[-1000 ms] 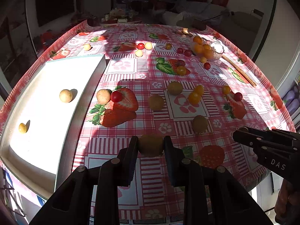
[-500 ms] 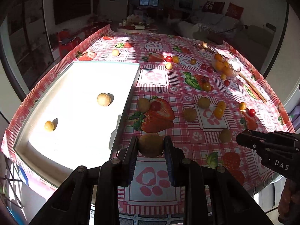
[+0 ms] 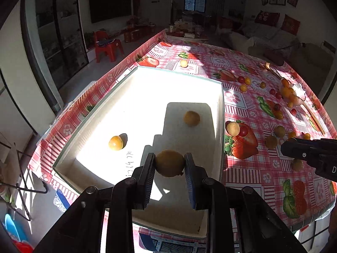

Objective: Organize fruits
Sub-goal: 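Carry both held brown fruits over the white tray, then open both grippers to release the fruits into the white tray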

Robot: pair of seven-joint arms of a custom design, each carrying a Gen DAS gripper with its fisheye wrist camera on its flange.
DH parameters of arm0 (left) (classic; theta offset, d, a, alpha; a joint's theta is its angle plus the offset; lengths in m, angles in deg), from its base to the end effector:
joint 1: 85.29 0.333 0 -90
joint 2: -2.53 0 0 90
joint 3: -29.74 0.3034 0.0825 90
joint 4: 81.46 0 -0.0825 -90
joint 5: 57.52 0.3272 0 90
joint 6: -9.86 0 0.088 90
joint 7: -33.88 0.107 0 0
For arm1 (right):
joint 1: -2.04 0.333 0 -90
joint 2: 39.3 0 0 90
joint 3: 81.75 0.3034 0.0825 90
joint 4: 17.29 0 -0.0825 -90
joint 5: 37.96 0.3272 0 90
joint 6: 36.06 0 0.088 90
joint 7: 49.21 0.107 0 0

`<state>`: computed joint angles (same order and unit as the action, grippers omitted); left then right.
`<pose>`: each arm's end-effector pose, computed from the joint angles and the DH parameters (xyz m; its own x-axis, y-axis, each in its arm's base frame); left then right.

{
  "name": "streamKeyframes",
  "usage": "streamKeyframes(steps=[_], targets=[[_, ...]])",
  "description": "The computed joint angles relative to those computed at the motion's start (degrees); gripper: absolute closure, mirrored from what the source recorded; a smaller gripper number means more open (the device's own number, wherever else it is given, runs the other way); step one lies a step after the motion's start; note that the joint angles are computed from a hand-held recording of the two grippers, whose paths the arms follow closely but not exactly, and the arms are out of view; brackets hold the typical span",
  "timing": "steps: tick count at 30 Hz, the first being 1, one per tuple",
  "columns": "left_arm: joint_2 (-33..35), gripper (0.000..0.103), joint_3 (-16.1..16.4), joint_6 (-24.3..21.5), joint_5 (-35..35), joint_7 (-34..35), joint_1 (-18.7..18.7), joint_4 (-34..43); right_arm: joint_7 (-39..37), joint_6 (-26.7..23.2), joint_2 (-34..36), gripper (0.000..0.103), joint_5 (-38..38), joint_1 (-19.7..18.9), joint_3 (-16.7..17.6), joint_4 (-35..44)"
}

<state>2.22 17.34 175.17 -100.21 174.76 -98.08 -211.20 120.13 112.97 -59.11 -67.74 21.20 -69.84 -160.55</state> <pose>0.4784 -0.1817 0.4457 -0.6226 -0.7820 0.0282 -0.6052 0.4584 -0.6509 0.3509 0.2286 0.4702 -0.3686 -0.9059 -0.2084 -0.7429 0.4218 -0.5197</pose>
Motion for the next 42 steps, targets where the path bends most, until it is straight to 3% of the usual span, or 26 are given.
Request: streamKeyframes(steps=[15, 20, 31, 32, 33, 34, 35, 36, 42], targets=[[7.7, 0.074, 1.3, 1.1, 18.7, -15.7, 3.8, 4.8, -17.7, 4.8, 21.9, 0.079, 7.7, 2.6, -4.0, 20.8], [9.0, 0.074, 2.0, 1.0, 23.9, -19.8, 3.8, 5.6, -21.9, 3.4, 26.4, 0.079, 10.7, 3.4, -4.8, 24.7], [9.6, 0.073, 1.4, 2.0, 27.0, -21.8, 4.3, 5.8, -25.0, -1.0, 31.1, 0.079, 11.6, 4.5, -6.1, 29.1], [9.6, 0.063, 1.8, 2.2, 27.9, -22.7, 4.0, 5.7, -25.1, -1.4, 31.2, 0.078, 11.3, 4.6, -6.1, 29.4], [9.6, 0.036, 2.1, 2.2, 28.5, -23.3, 3.9, 5.7, -25.4, -1.4, 31.3, 0.077, 11.5, 4.6, -6.0, 29.5], [9.4, 0.025, 1.8, 3.3, 27.9, -23.2, 4.2, 5.2, -25.7, -1.0, 31.3, 0.072, 11.8, 4.5, -6.0, 29.5], [9.0, 0.021, 1.0, 5.1, 26.3, -22.0, 4.8, 4.4, -25.8, -0.9, 31.3, 0.068, 12.1, 4.4, -6.0, 29.5], [8.8, 0.021, 0.2, 5.6, 24.8, -20.4, 5.4, 4.2, -25.6, -0.9, 31.3, 0.057, 11.9, 4.5, -6.1, 29.5], [8.5, 0.021, 1.1, 4.0, 25.4, -21.5, 5.2, 4.6, -21.9, 0.4, 29.3, 0.026, 8.9, 5.0, -6.9, 28.3]])
